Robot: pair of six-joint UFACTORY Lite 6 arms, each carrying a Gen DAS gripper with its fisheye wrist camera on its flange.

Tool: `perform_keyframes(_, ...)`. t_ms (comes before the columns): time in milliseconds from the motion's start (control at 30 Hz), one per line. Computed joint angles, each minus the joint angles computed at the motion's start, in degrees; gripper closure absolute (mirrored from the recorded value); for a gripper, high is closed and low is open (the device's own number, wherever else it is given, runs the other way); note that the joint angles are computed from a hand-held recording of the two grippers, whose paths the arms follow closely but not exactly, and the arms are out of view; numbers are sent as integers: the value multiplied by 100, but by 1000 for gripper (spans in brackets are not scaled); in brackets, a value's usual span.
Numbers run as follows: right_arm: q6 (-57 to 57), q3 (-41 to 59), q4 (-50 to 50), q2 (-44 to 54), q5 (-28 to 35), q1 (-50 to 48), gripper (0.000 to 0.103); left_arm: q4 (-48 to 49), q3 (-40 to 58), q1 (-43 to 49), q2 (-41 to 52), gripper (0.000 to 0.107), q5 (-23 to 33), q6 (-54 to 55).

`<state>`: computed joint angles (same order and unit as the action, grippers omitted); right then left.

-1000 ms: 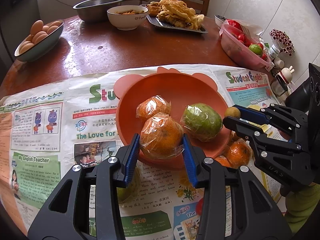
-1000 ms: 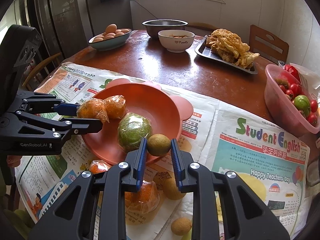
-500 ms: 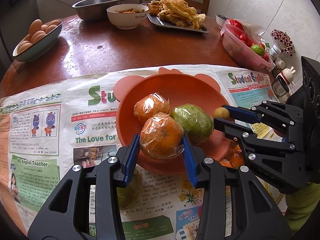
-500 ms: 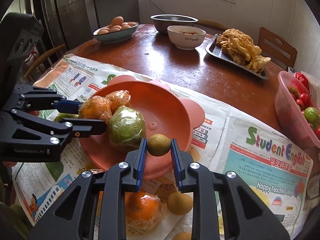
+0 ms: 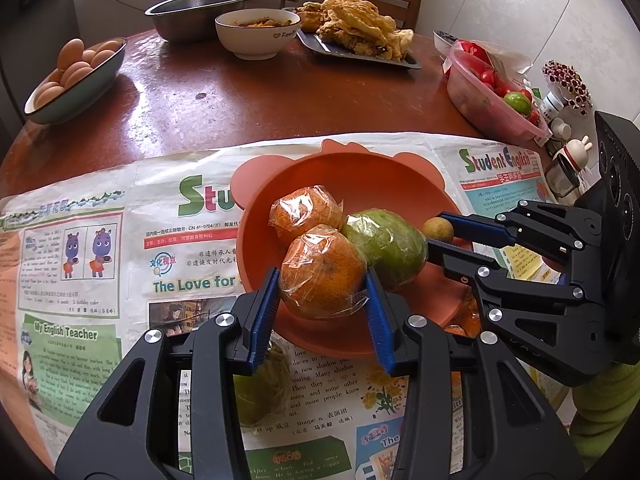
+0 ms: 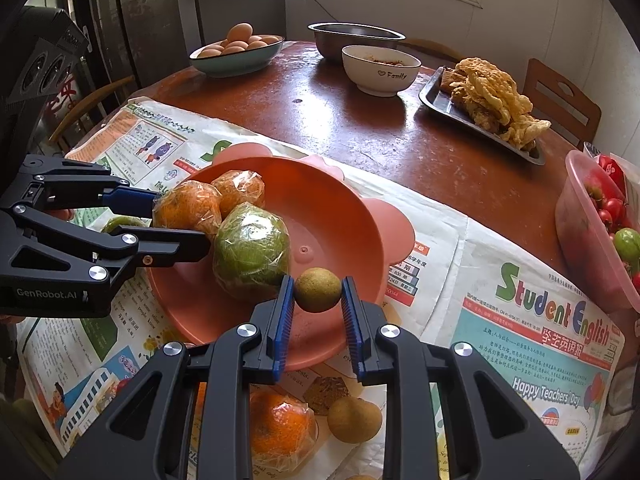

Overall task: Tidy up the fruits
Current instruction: 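Lower both fruits into the orange plate and open both tools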

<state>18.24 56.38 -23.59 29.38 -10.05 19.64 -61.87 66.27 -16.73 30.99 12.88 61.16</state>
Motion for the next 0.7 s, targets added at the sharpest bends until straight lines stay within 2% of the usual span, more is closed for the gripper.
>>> perform_keyframes(700,-241,14,229,-9,50,13,79,-226,-12,26,16,73,37,207)
